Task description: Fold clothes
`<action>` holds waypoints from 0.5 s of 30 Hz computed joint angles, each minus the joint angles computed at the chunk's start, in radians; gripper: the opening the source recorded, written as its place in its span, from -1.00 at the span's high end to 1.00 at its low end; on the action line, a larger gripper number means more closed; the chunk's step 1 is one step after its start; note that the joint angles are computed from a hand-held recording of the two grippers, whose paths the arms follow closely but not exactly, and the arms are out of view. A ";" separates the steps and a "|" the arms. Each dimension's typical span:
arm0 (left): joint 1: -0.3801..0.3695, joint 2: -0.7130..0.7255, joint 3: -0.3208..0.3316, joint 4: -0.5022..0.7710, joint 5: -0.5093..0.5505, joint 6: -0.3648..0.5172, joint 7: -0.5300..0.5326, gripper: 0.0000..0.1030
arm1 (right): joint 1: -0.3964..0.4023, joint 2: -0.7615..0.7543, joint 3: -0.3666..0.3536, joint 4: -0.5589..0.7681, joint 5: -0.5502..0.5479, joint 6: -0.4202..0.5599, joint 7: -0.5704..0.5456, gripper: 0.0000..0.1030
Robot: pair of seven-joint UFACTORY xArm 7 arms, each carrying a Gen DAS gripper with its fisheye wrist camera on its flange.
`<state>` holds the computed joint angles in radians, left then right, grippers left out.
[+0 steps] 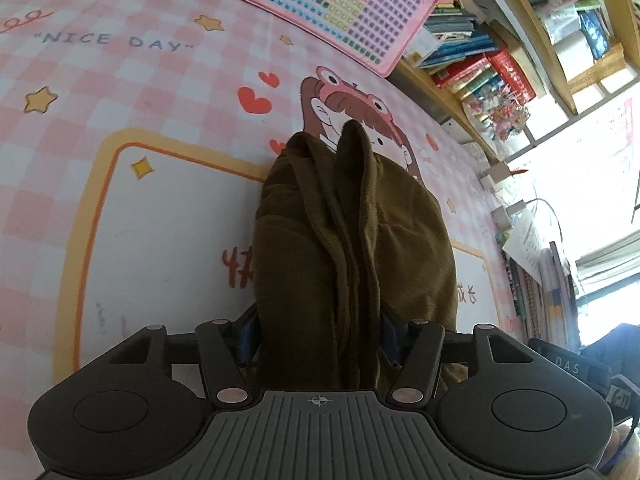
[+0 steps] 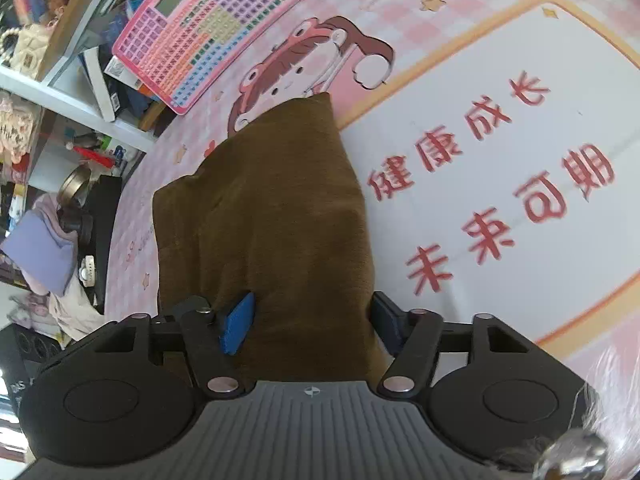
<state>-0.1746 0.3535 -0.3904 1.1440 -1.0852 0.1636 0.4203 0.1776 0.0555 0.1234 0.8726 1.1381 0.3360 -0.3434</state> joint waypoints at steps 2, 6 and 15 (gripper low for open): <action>-0.012 0.002 0.005 0.000 0.017 -0.017 -0.015 -0.05 | 0.006 0.008 0.008 0.006 0.010 -0.017 -0.032 0.14; -0.038 -0.013 0.011 -0.027 0.098 -0.069 -0.073 0.22 | 0.029 -0.003 0.024 -0.003 -0.047 -0.075 -0.080 0.45; 0.077 -0.073 -0.167 -0.101 0.137 -0.206 -0.043 0.34 | 0.117 -0.094 0.022 -0.069 -0.031 -0.247 -0.236 0.53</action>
